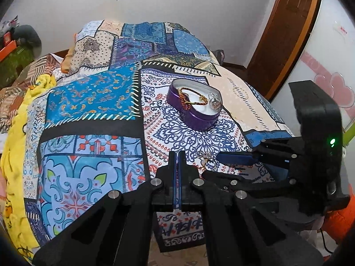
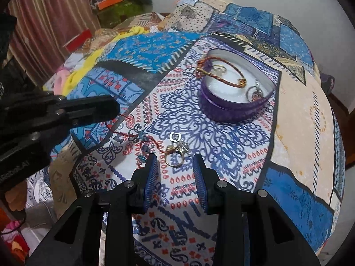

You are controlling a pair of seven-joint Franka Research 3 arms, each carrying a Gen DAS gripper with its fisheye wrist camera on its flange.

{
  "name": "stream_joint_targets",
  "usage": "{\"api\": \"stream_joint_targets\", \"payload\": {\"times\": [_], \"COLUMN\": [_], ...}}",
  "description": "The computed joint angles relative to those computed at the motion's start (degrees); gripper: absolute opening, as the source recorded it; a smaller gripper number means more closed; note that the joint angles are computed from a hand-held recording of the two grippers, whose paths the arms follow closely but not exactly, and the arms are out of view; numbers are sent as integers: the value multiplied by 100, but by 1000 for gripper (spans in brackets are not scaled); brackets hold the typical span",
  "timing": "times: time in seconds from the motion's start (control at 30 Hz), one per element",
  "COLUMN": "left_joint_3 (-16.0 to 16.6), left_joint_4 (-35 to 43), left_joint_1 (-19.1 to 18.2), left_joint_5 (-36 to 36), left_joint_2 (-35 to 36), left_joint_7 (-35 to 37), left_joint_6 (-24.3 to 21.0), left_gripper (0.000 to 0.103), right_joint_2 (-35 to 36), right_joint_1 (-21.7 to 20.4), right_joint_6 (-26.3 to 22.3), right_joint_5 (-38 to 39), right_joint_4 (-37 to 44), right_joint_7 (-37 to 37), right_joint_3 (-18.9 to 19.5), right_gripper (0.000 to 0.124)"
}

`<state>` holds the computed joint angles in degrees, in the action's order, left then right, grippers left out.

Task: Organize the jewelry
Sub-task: 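Carry the earrings over the purple tin with the right gripper while the left gripper follows closed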

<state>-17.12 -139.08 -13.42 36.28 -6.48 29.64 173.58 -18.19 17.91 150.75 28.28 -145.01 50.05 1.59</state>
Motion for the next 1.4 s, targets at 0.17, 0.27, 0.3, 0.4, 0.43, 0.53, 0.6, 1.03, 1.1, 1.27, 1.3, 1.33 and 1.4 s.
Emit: {"api": "stream_joint_targets", "payload": {"times": [0.17, 0.27, 0.3, 0.4, 0.43, 0.53, 0.6, 1.03, 1.1, 1.27, 1.3, 1.33, 1.4], "left_joint_3": [-42, -78, -79, -95, -107, -140, -204, -496, -469, -482, -485, -467, -433], "left_joint_4": [-76, -74, -72, -73, -69, -69, -54, 465, 546, 813, 871, 939, 1083], "left_joint_1": [113, 158, 157, 175, 184, 223, 297, 548, 526, 546, 552, 540, 495], "left_joint_5": [234, 325, 329, 376, 402, 491, 606, 1626, 1730, 2134, 2246, 2329, 2488], "left_joint_2": [-96, -123, -131, -189, -214, -305, -372, -539, -540, -493, -460, -413, -313], "left_joint_7": [-297, -409, -418, -465, -484, -545, -658, -1410, -1483, -1764, -1852, -1896, -1975], "left_joint_6": [58, 33, 23, -6, -19, 13, 71, -262, -275, -319, -328, -320, -367], "left_gripper": [0, 0, 0, 0, 0, 0, 0, 0, 0, 0, 0, 0, 0], "right_joint_2": [84, 108, 101, 55, 35, -52, -134, -825, -872, -914, -917, -912, -900], "right_joint_1": [33, 67, 72, 69, 75, 47, 37, 69, 109, 220, 220, 214, 212], "right_joint_6": [70, 21, 16, -6, -44, -63, -52, 432, 536, 656, 687, 727, 772], "right_joint_5": [-61, 97, 144, 228, 272, 354, 430, 870, 925, 1105, 1119, 1126, 1148], "right_joint_4": [42, 74, 71, 46, 44, 8, -23, -213, -214, -139, -133, -127, -110], "right_joint_7": [-11, -109, -135, -207, -248, -274, -306, -451, -487, -688, -707, -715, -735], "right_joint_3": [30, -42, -51, -65, -84, -101, -134, -340, -382, -528, -526, -519, -532], "right_gripper": [24, 17, 17, 17, 17, 17, 17, 17, 17, 17, 17, 17, 17]}}
